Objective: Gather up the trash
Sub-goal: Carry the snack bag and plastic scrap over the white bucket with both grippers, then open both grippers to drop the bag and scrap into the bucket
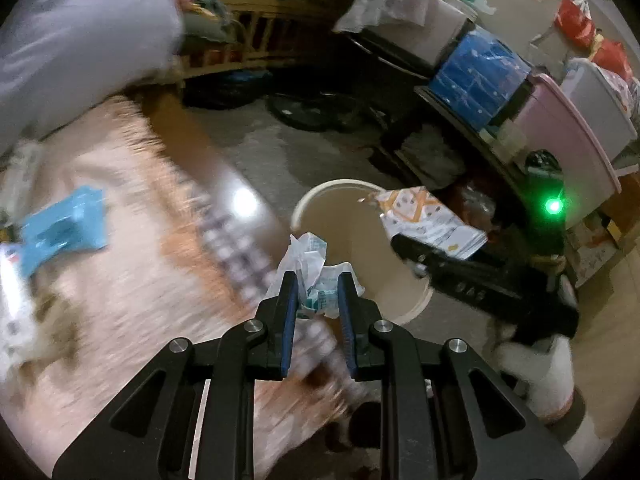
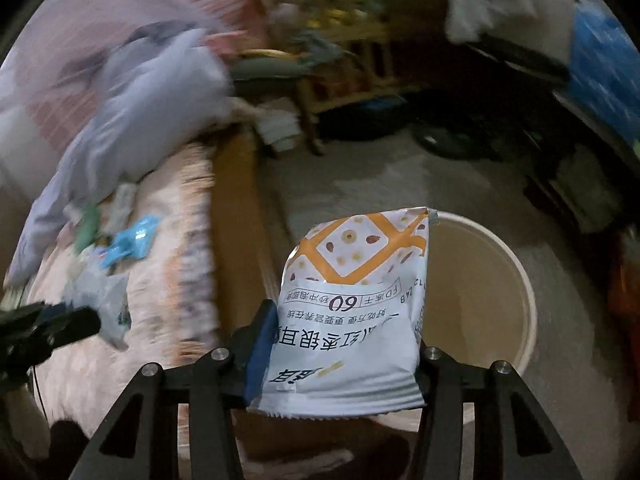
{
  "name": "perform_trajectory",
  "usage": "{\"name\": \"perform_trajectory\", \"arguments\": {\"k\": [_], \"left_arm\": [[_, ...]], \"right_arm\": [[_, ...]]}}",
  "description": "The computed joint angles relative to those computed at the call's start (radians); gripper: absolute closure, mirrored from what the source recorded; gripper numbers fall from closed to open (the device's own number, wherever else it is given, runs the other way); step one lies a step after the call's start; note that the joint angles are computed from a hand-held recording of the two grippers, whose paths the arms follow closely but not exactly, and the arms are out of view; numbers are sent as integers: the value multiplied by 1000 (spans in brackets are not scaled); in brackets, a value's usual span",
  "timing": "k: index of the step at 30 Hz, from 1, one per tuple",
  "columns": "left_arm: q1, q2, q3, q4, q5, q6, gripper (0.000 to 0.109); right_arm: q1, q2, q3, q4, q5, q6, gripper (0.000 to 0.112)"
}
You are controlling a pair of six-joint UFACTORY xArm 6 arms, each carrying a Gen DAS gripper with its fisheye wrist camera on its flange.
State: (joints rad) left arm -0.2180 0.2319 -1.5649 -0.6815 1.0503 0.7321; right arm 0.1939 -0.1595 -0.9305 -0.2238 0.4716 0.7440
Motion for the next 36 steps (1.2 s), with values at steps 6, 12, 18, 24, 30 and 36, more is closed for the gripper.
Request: {"name": "perform_trajectory", "arguments": {"k": [6, 12, 18, 24, 30, 36], "left_arm": [[-57, 144, -142, -94, 81, -30, 74], [-61, 214, -216, -125, 106, -103, 61], [-34, 126, -117, -60, 21, -91, 61], [24, -15, 56, 28, -149, -105, 61], [112, -107, 158, 101, -240, -112, 61], [200, -166, 211, 179, -328, -132, 61]], "right_arm": [[-92, -32, 115, 65, -97, 13, 56], [-128, -68, 168, 100, -167, 31, 19], [-113, -71, 158, 93, -143, 27, 19], [-61, -81, 120, -162, -167, 168, 20], [42, -22, 27, -234, -154, 168, 20], [144, 83, -103, -214, -144, 125, 20]]}}
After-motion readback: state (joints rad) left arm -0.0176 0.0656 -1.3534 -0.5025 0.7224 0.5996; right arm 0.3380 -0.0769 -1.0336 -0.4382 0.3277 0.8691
